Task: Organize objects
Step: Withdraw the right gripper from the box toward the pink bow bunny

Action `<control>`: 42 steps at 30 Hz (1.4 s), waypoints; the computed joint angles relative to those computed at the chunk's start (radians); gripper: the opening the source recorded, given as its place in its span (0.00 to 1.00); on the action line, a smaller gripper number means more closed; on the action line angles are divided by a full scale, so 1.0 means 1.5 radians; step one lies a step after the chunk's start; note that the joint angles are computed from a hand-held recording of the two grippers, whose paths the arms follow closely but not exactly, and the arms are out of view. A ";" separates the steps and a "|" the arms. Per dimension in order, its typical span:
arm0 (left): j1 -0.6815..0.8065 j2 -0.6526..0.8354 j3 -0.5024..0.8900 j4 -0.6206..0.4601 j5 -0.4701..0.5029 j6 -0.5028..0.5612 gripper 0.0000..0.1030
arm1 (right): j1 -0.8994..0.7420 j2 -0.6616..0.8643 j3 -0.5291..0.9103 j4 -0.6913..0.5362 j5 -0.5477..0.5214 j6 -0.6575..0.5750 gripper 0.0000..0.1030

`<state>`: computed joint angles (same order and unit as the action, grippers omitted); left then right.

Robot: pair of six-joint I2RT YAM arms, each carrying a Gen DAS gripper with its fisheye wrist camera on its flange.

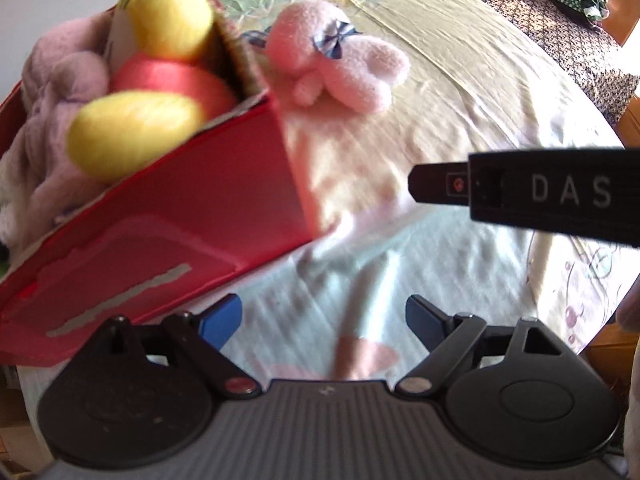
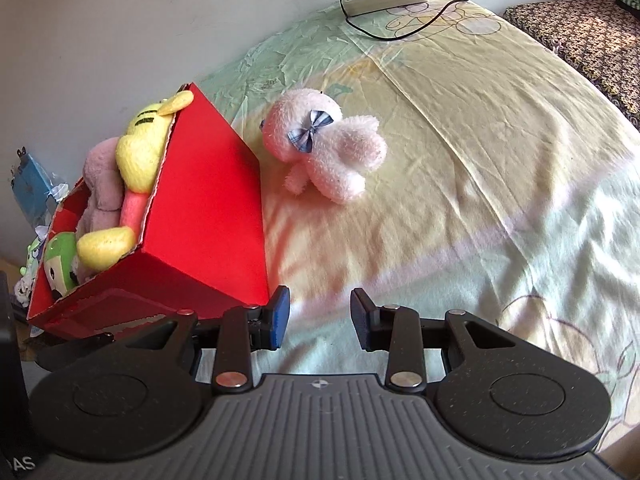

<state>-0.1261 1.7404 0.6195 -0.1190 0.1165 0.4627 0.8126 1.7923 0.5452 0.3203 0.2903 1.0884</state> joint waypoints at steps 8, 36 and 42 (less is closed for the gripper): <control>-0.137 0.011 0.008 0.018 -0.070 -0.191 0.85 | -0.150 -0.042 -0.055 0.048 -0.146 -0.185 0.35; -0.260 0.087 0.137 -0.042 -0.164 -0.374 0.85 | -0.405 -0.017 -0.120 0.134 -0.387 -0.370 0.36; -0.249 0.099 0.146 -0.040 -0.161 -0.364 0.85 | -0.405 0.000 -0.114 0.153 -0.390 -0.358 0.37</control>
